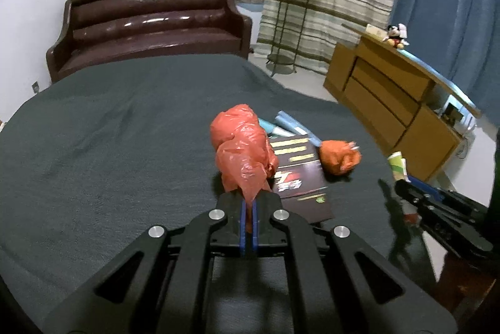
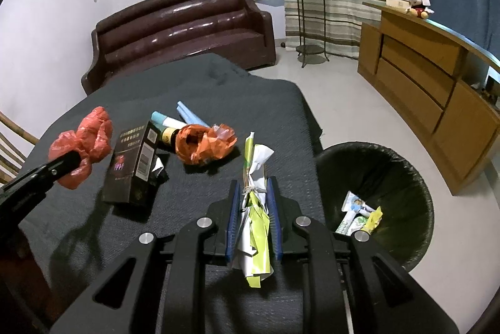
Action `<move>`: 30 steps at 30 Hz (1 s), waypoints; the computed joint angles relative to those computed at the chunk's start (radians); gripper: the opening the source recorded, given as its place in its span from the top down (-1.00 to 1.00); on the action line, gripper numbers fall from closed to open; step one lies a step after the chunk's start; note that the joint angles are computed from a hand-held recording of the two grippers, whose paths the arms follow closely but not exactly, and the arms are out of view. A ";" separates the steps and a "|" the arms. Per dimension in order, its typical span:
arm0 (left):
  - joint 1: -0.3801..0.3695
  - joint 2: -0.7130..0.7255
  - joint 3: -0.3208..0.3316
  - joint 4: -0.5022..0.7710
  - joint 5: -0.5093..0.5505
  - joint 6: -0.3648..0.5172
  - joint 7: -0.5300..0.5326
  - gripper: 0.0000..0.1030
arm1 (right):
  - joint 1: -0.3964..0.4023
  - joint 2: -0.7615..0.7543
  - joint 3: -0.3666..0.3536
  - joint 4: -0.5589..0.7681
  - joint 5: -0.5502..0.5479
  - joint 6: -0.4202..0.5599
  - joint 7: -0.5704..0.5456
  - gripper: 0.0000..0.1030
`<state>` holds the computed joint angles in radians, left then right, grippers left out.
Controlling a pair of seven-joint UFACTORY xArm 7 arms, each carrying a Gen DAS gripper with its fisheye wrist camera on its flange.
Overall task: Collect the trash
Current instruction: 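Carry the wrapper and red bag over the black bin and open both tools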
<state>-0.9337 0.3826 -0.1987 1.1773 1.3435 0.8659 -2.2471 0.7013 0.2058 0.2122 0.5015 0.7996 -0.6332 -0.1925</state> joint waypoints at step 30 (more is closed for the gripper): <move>-0.158 0.533 0.173 0.786 -0.178 -0.176 0.494 0.96 | -0.222 -0.064 -0.047 -0.150 -0.133 -0.115 0.080 0.64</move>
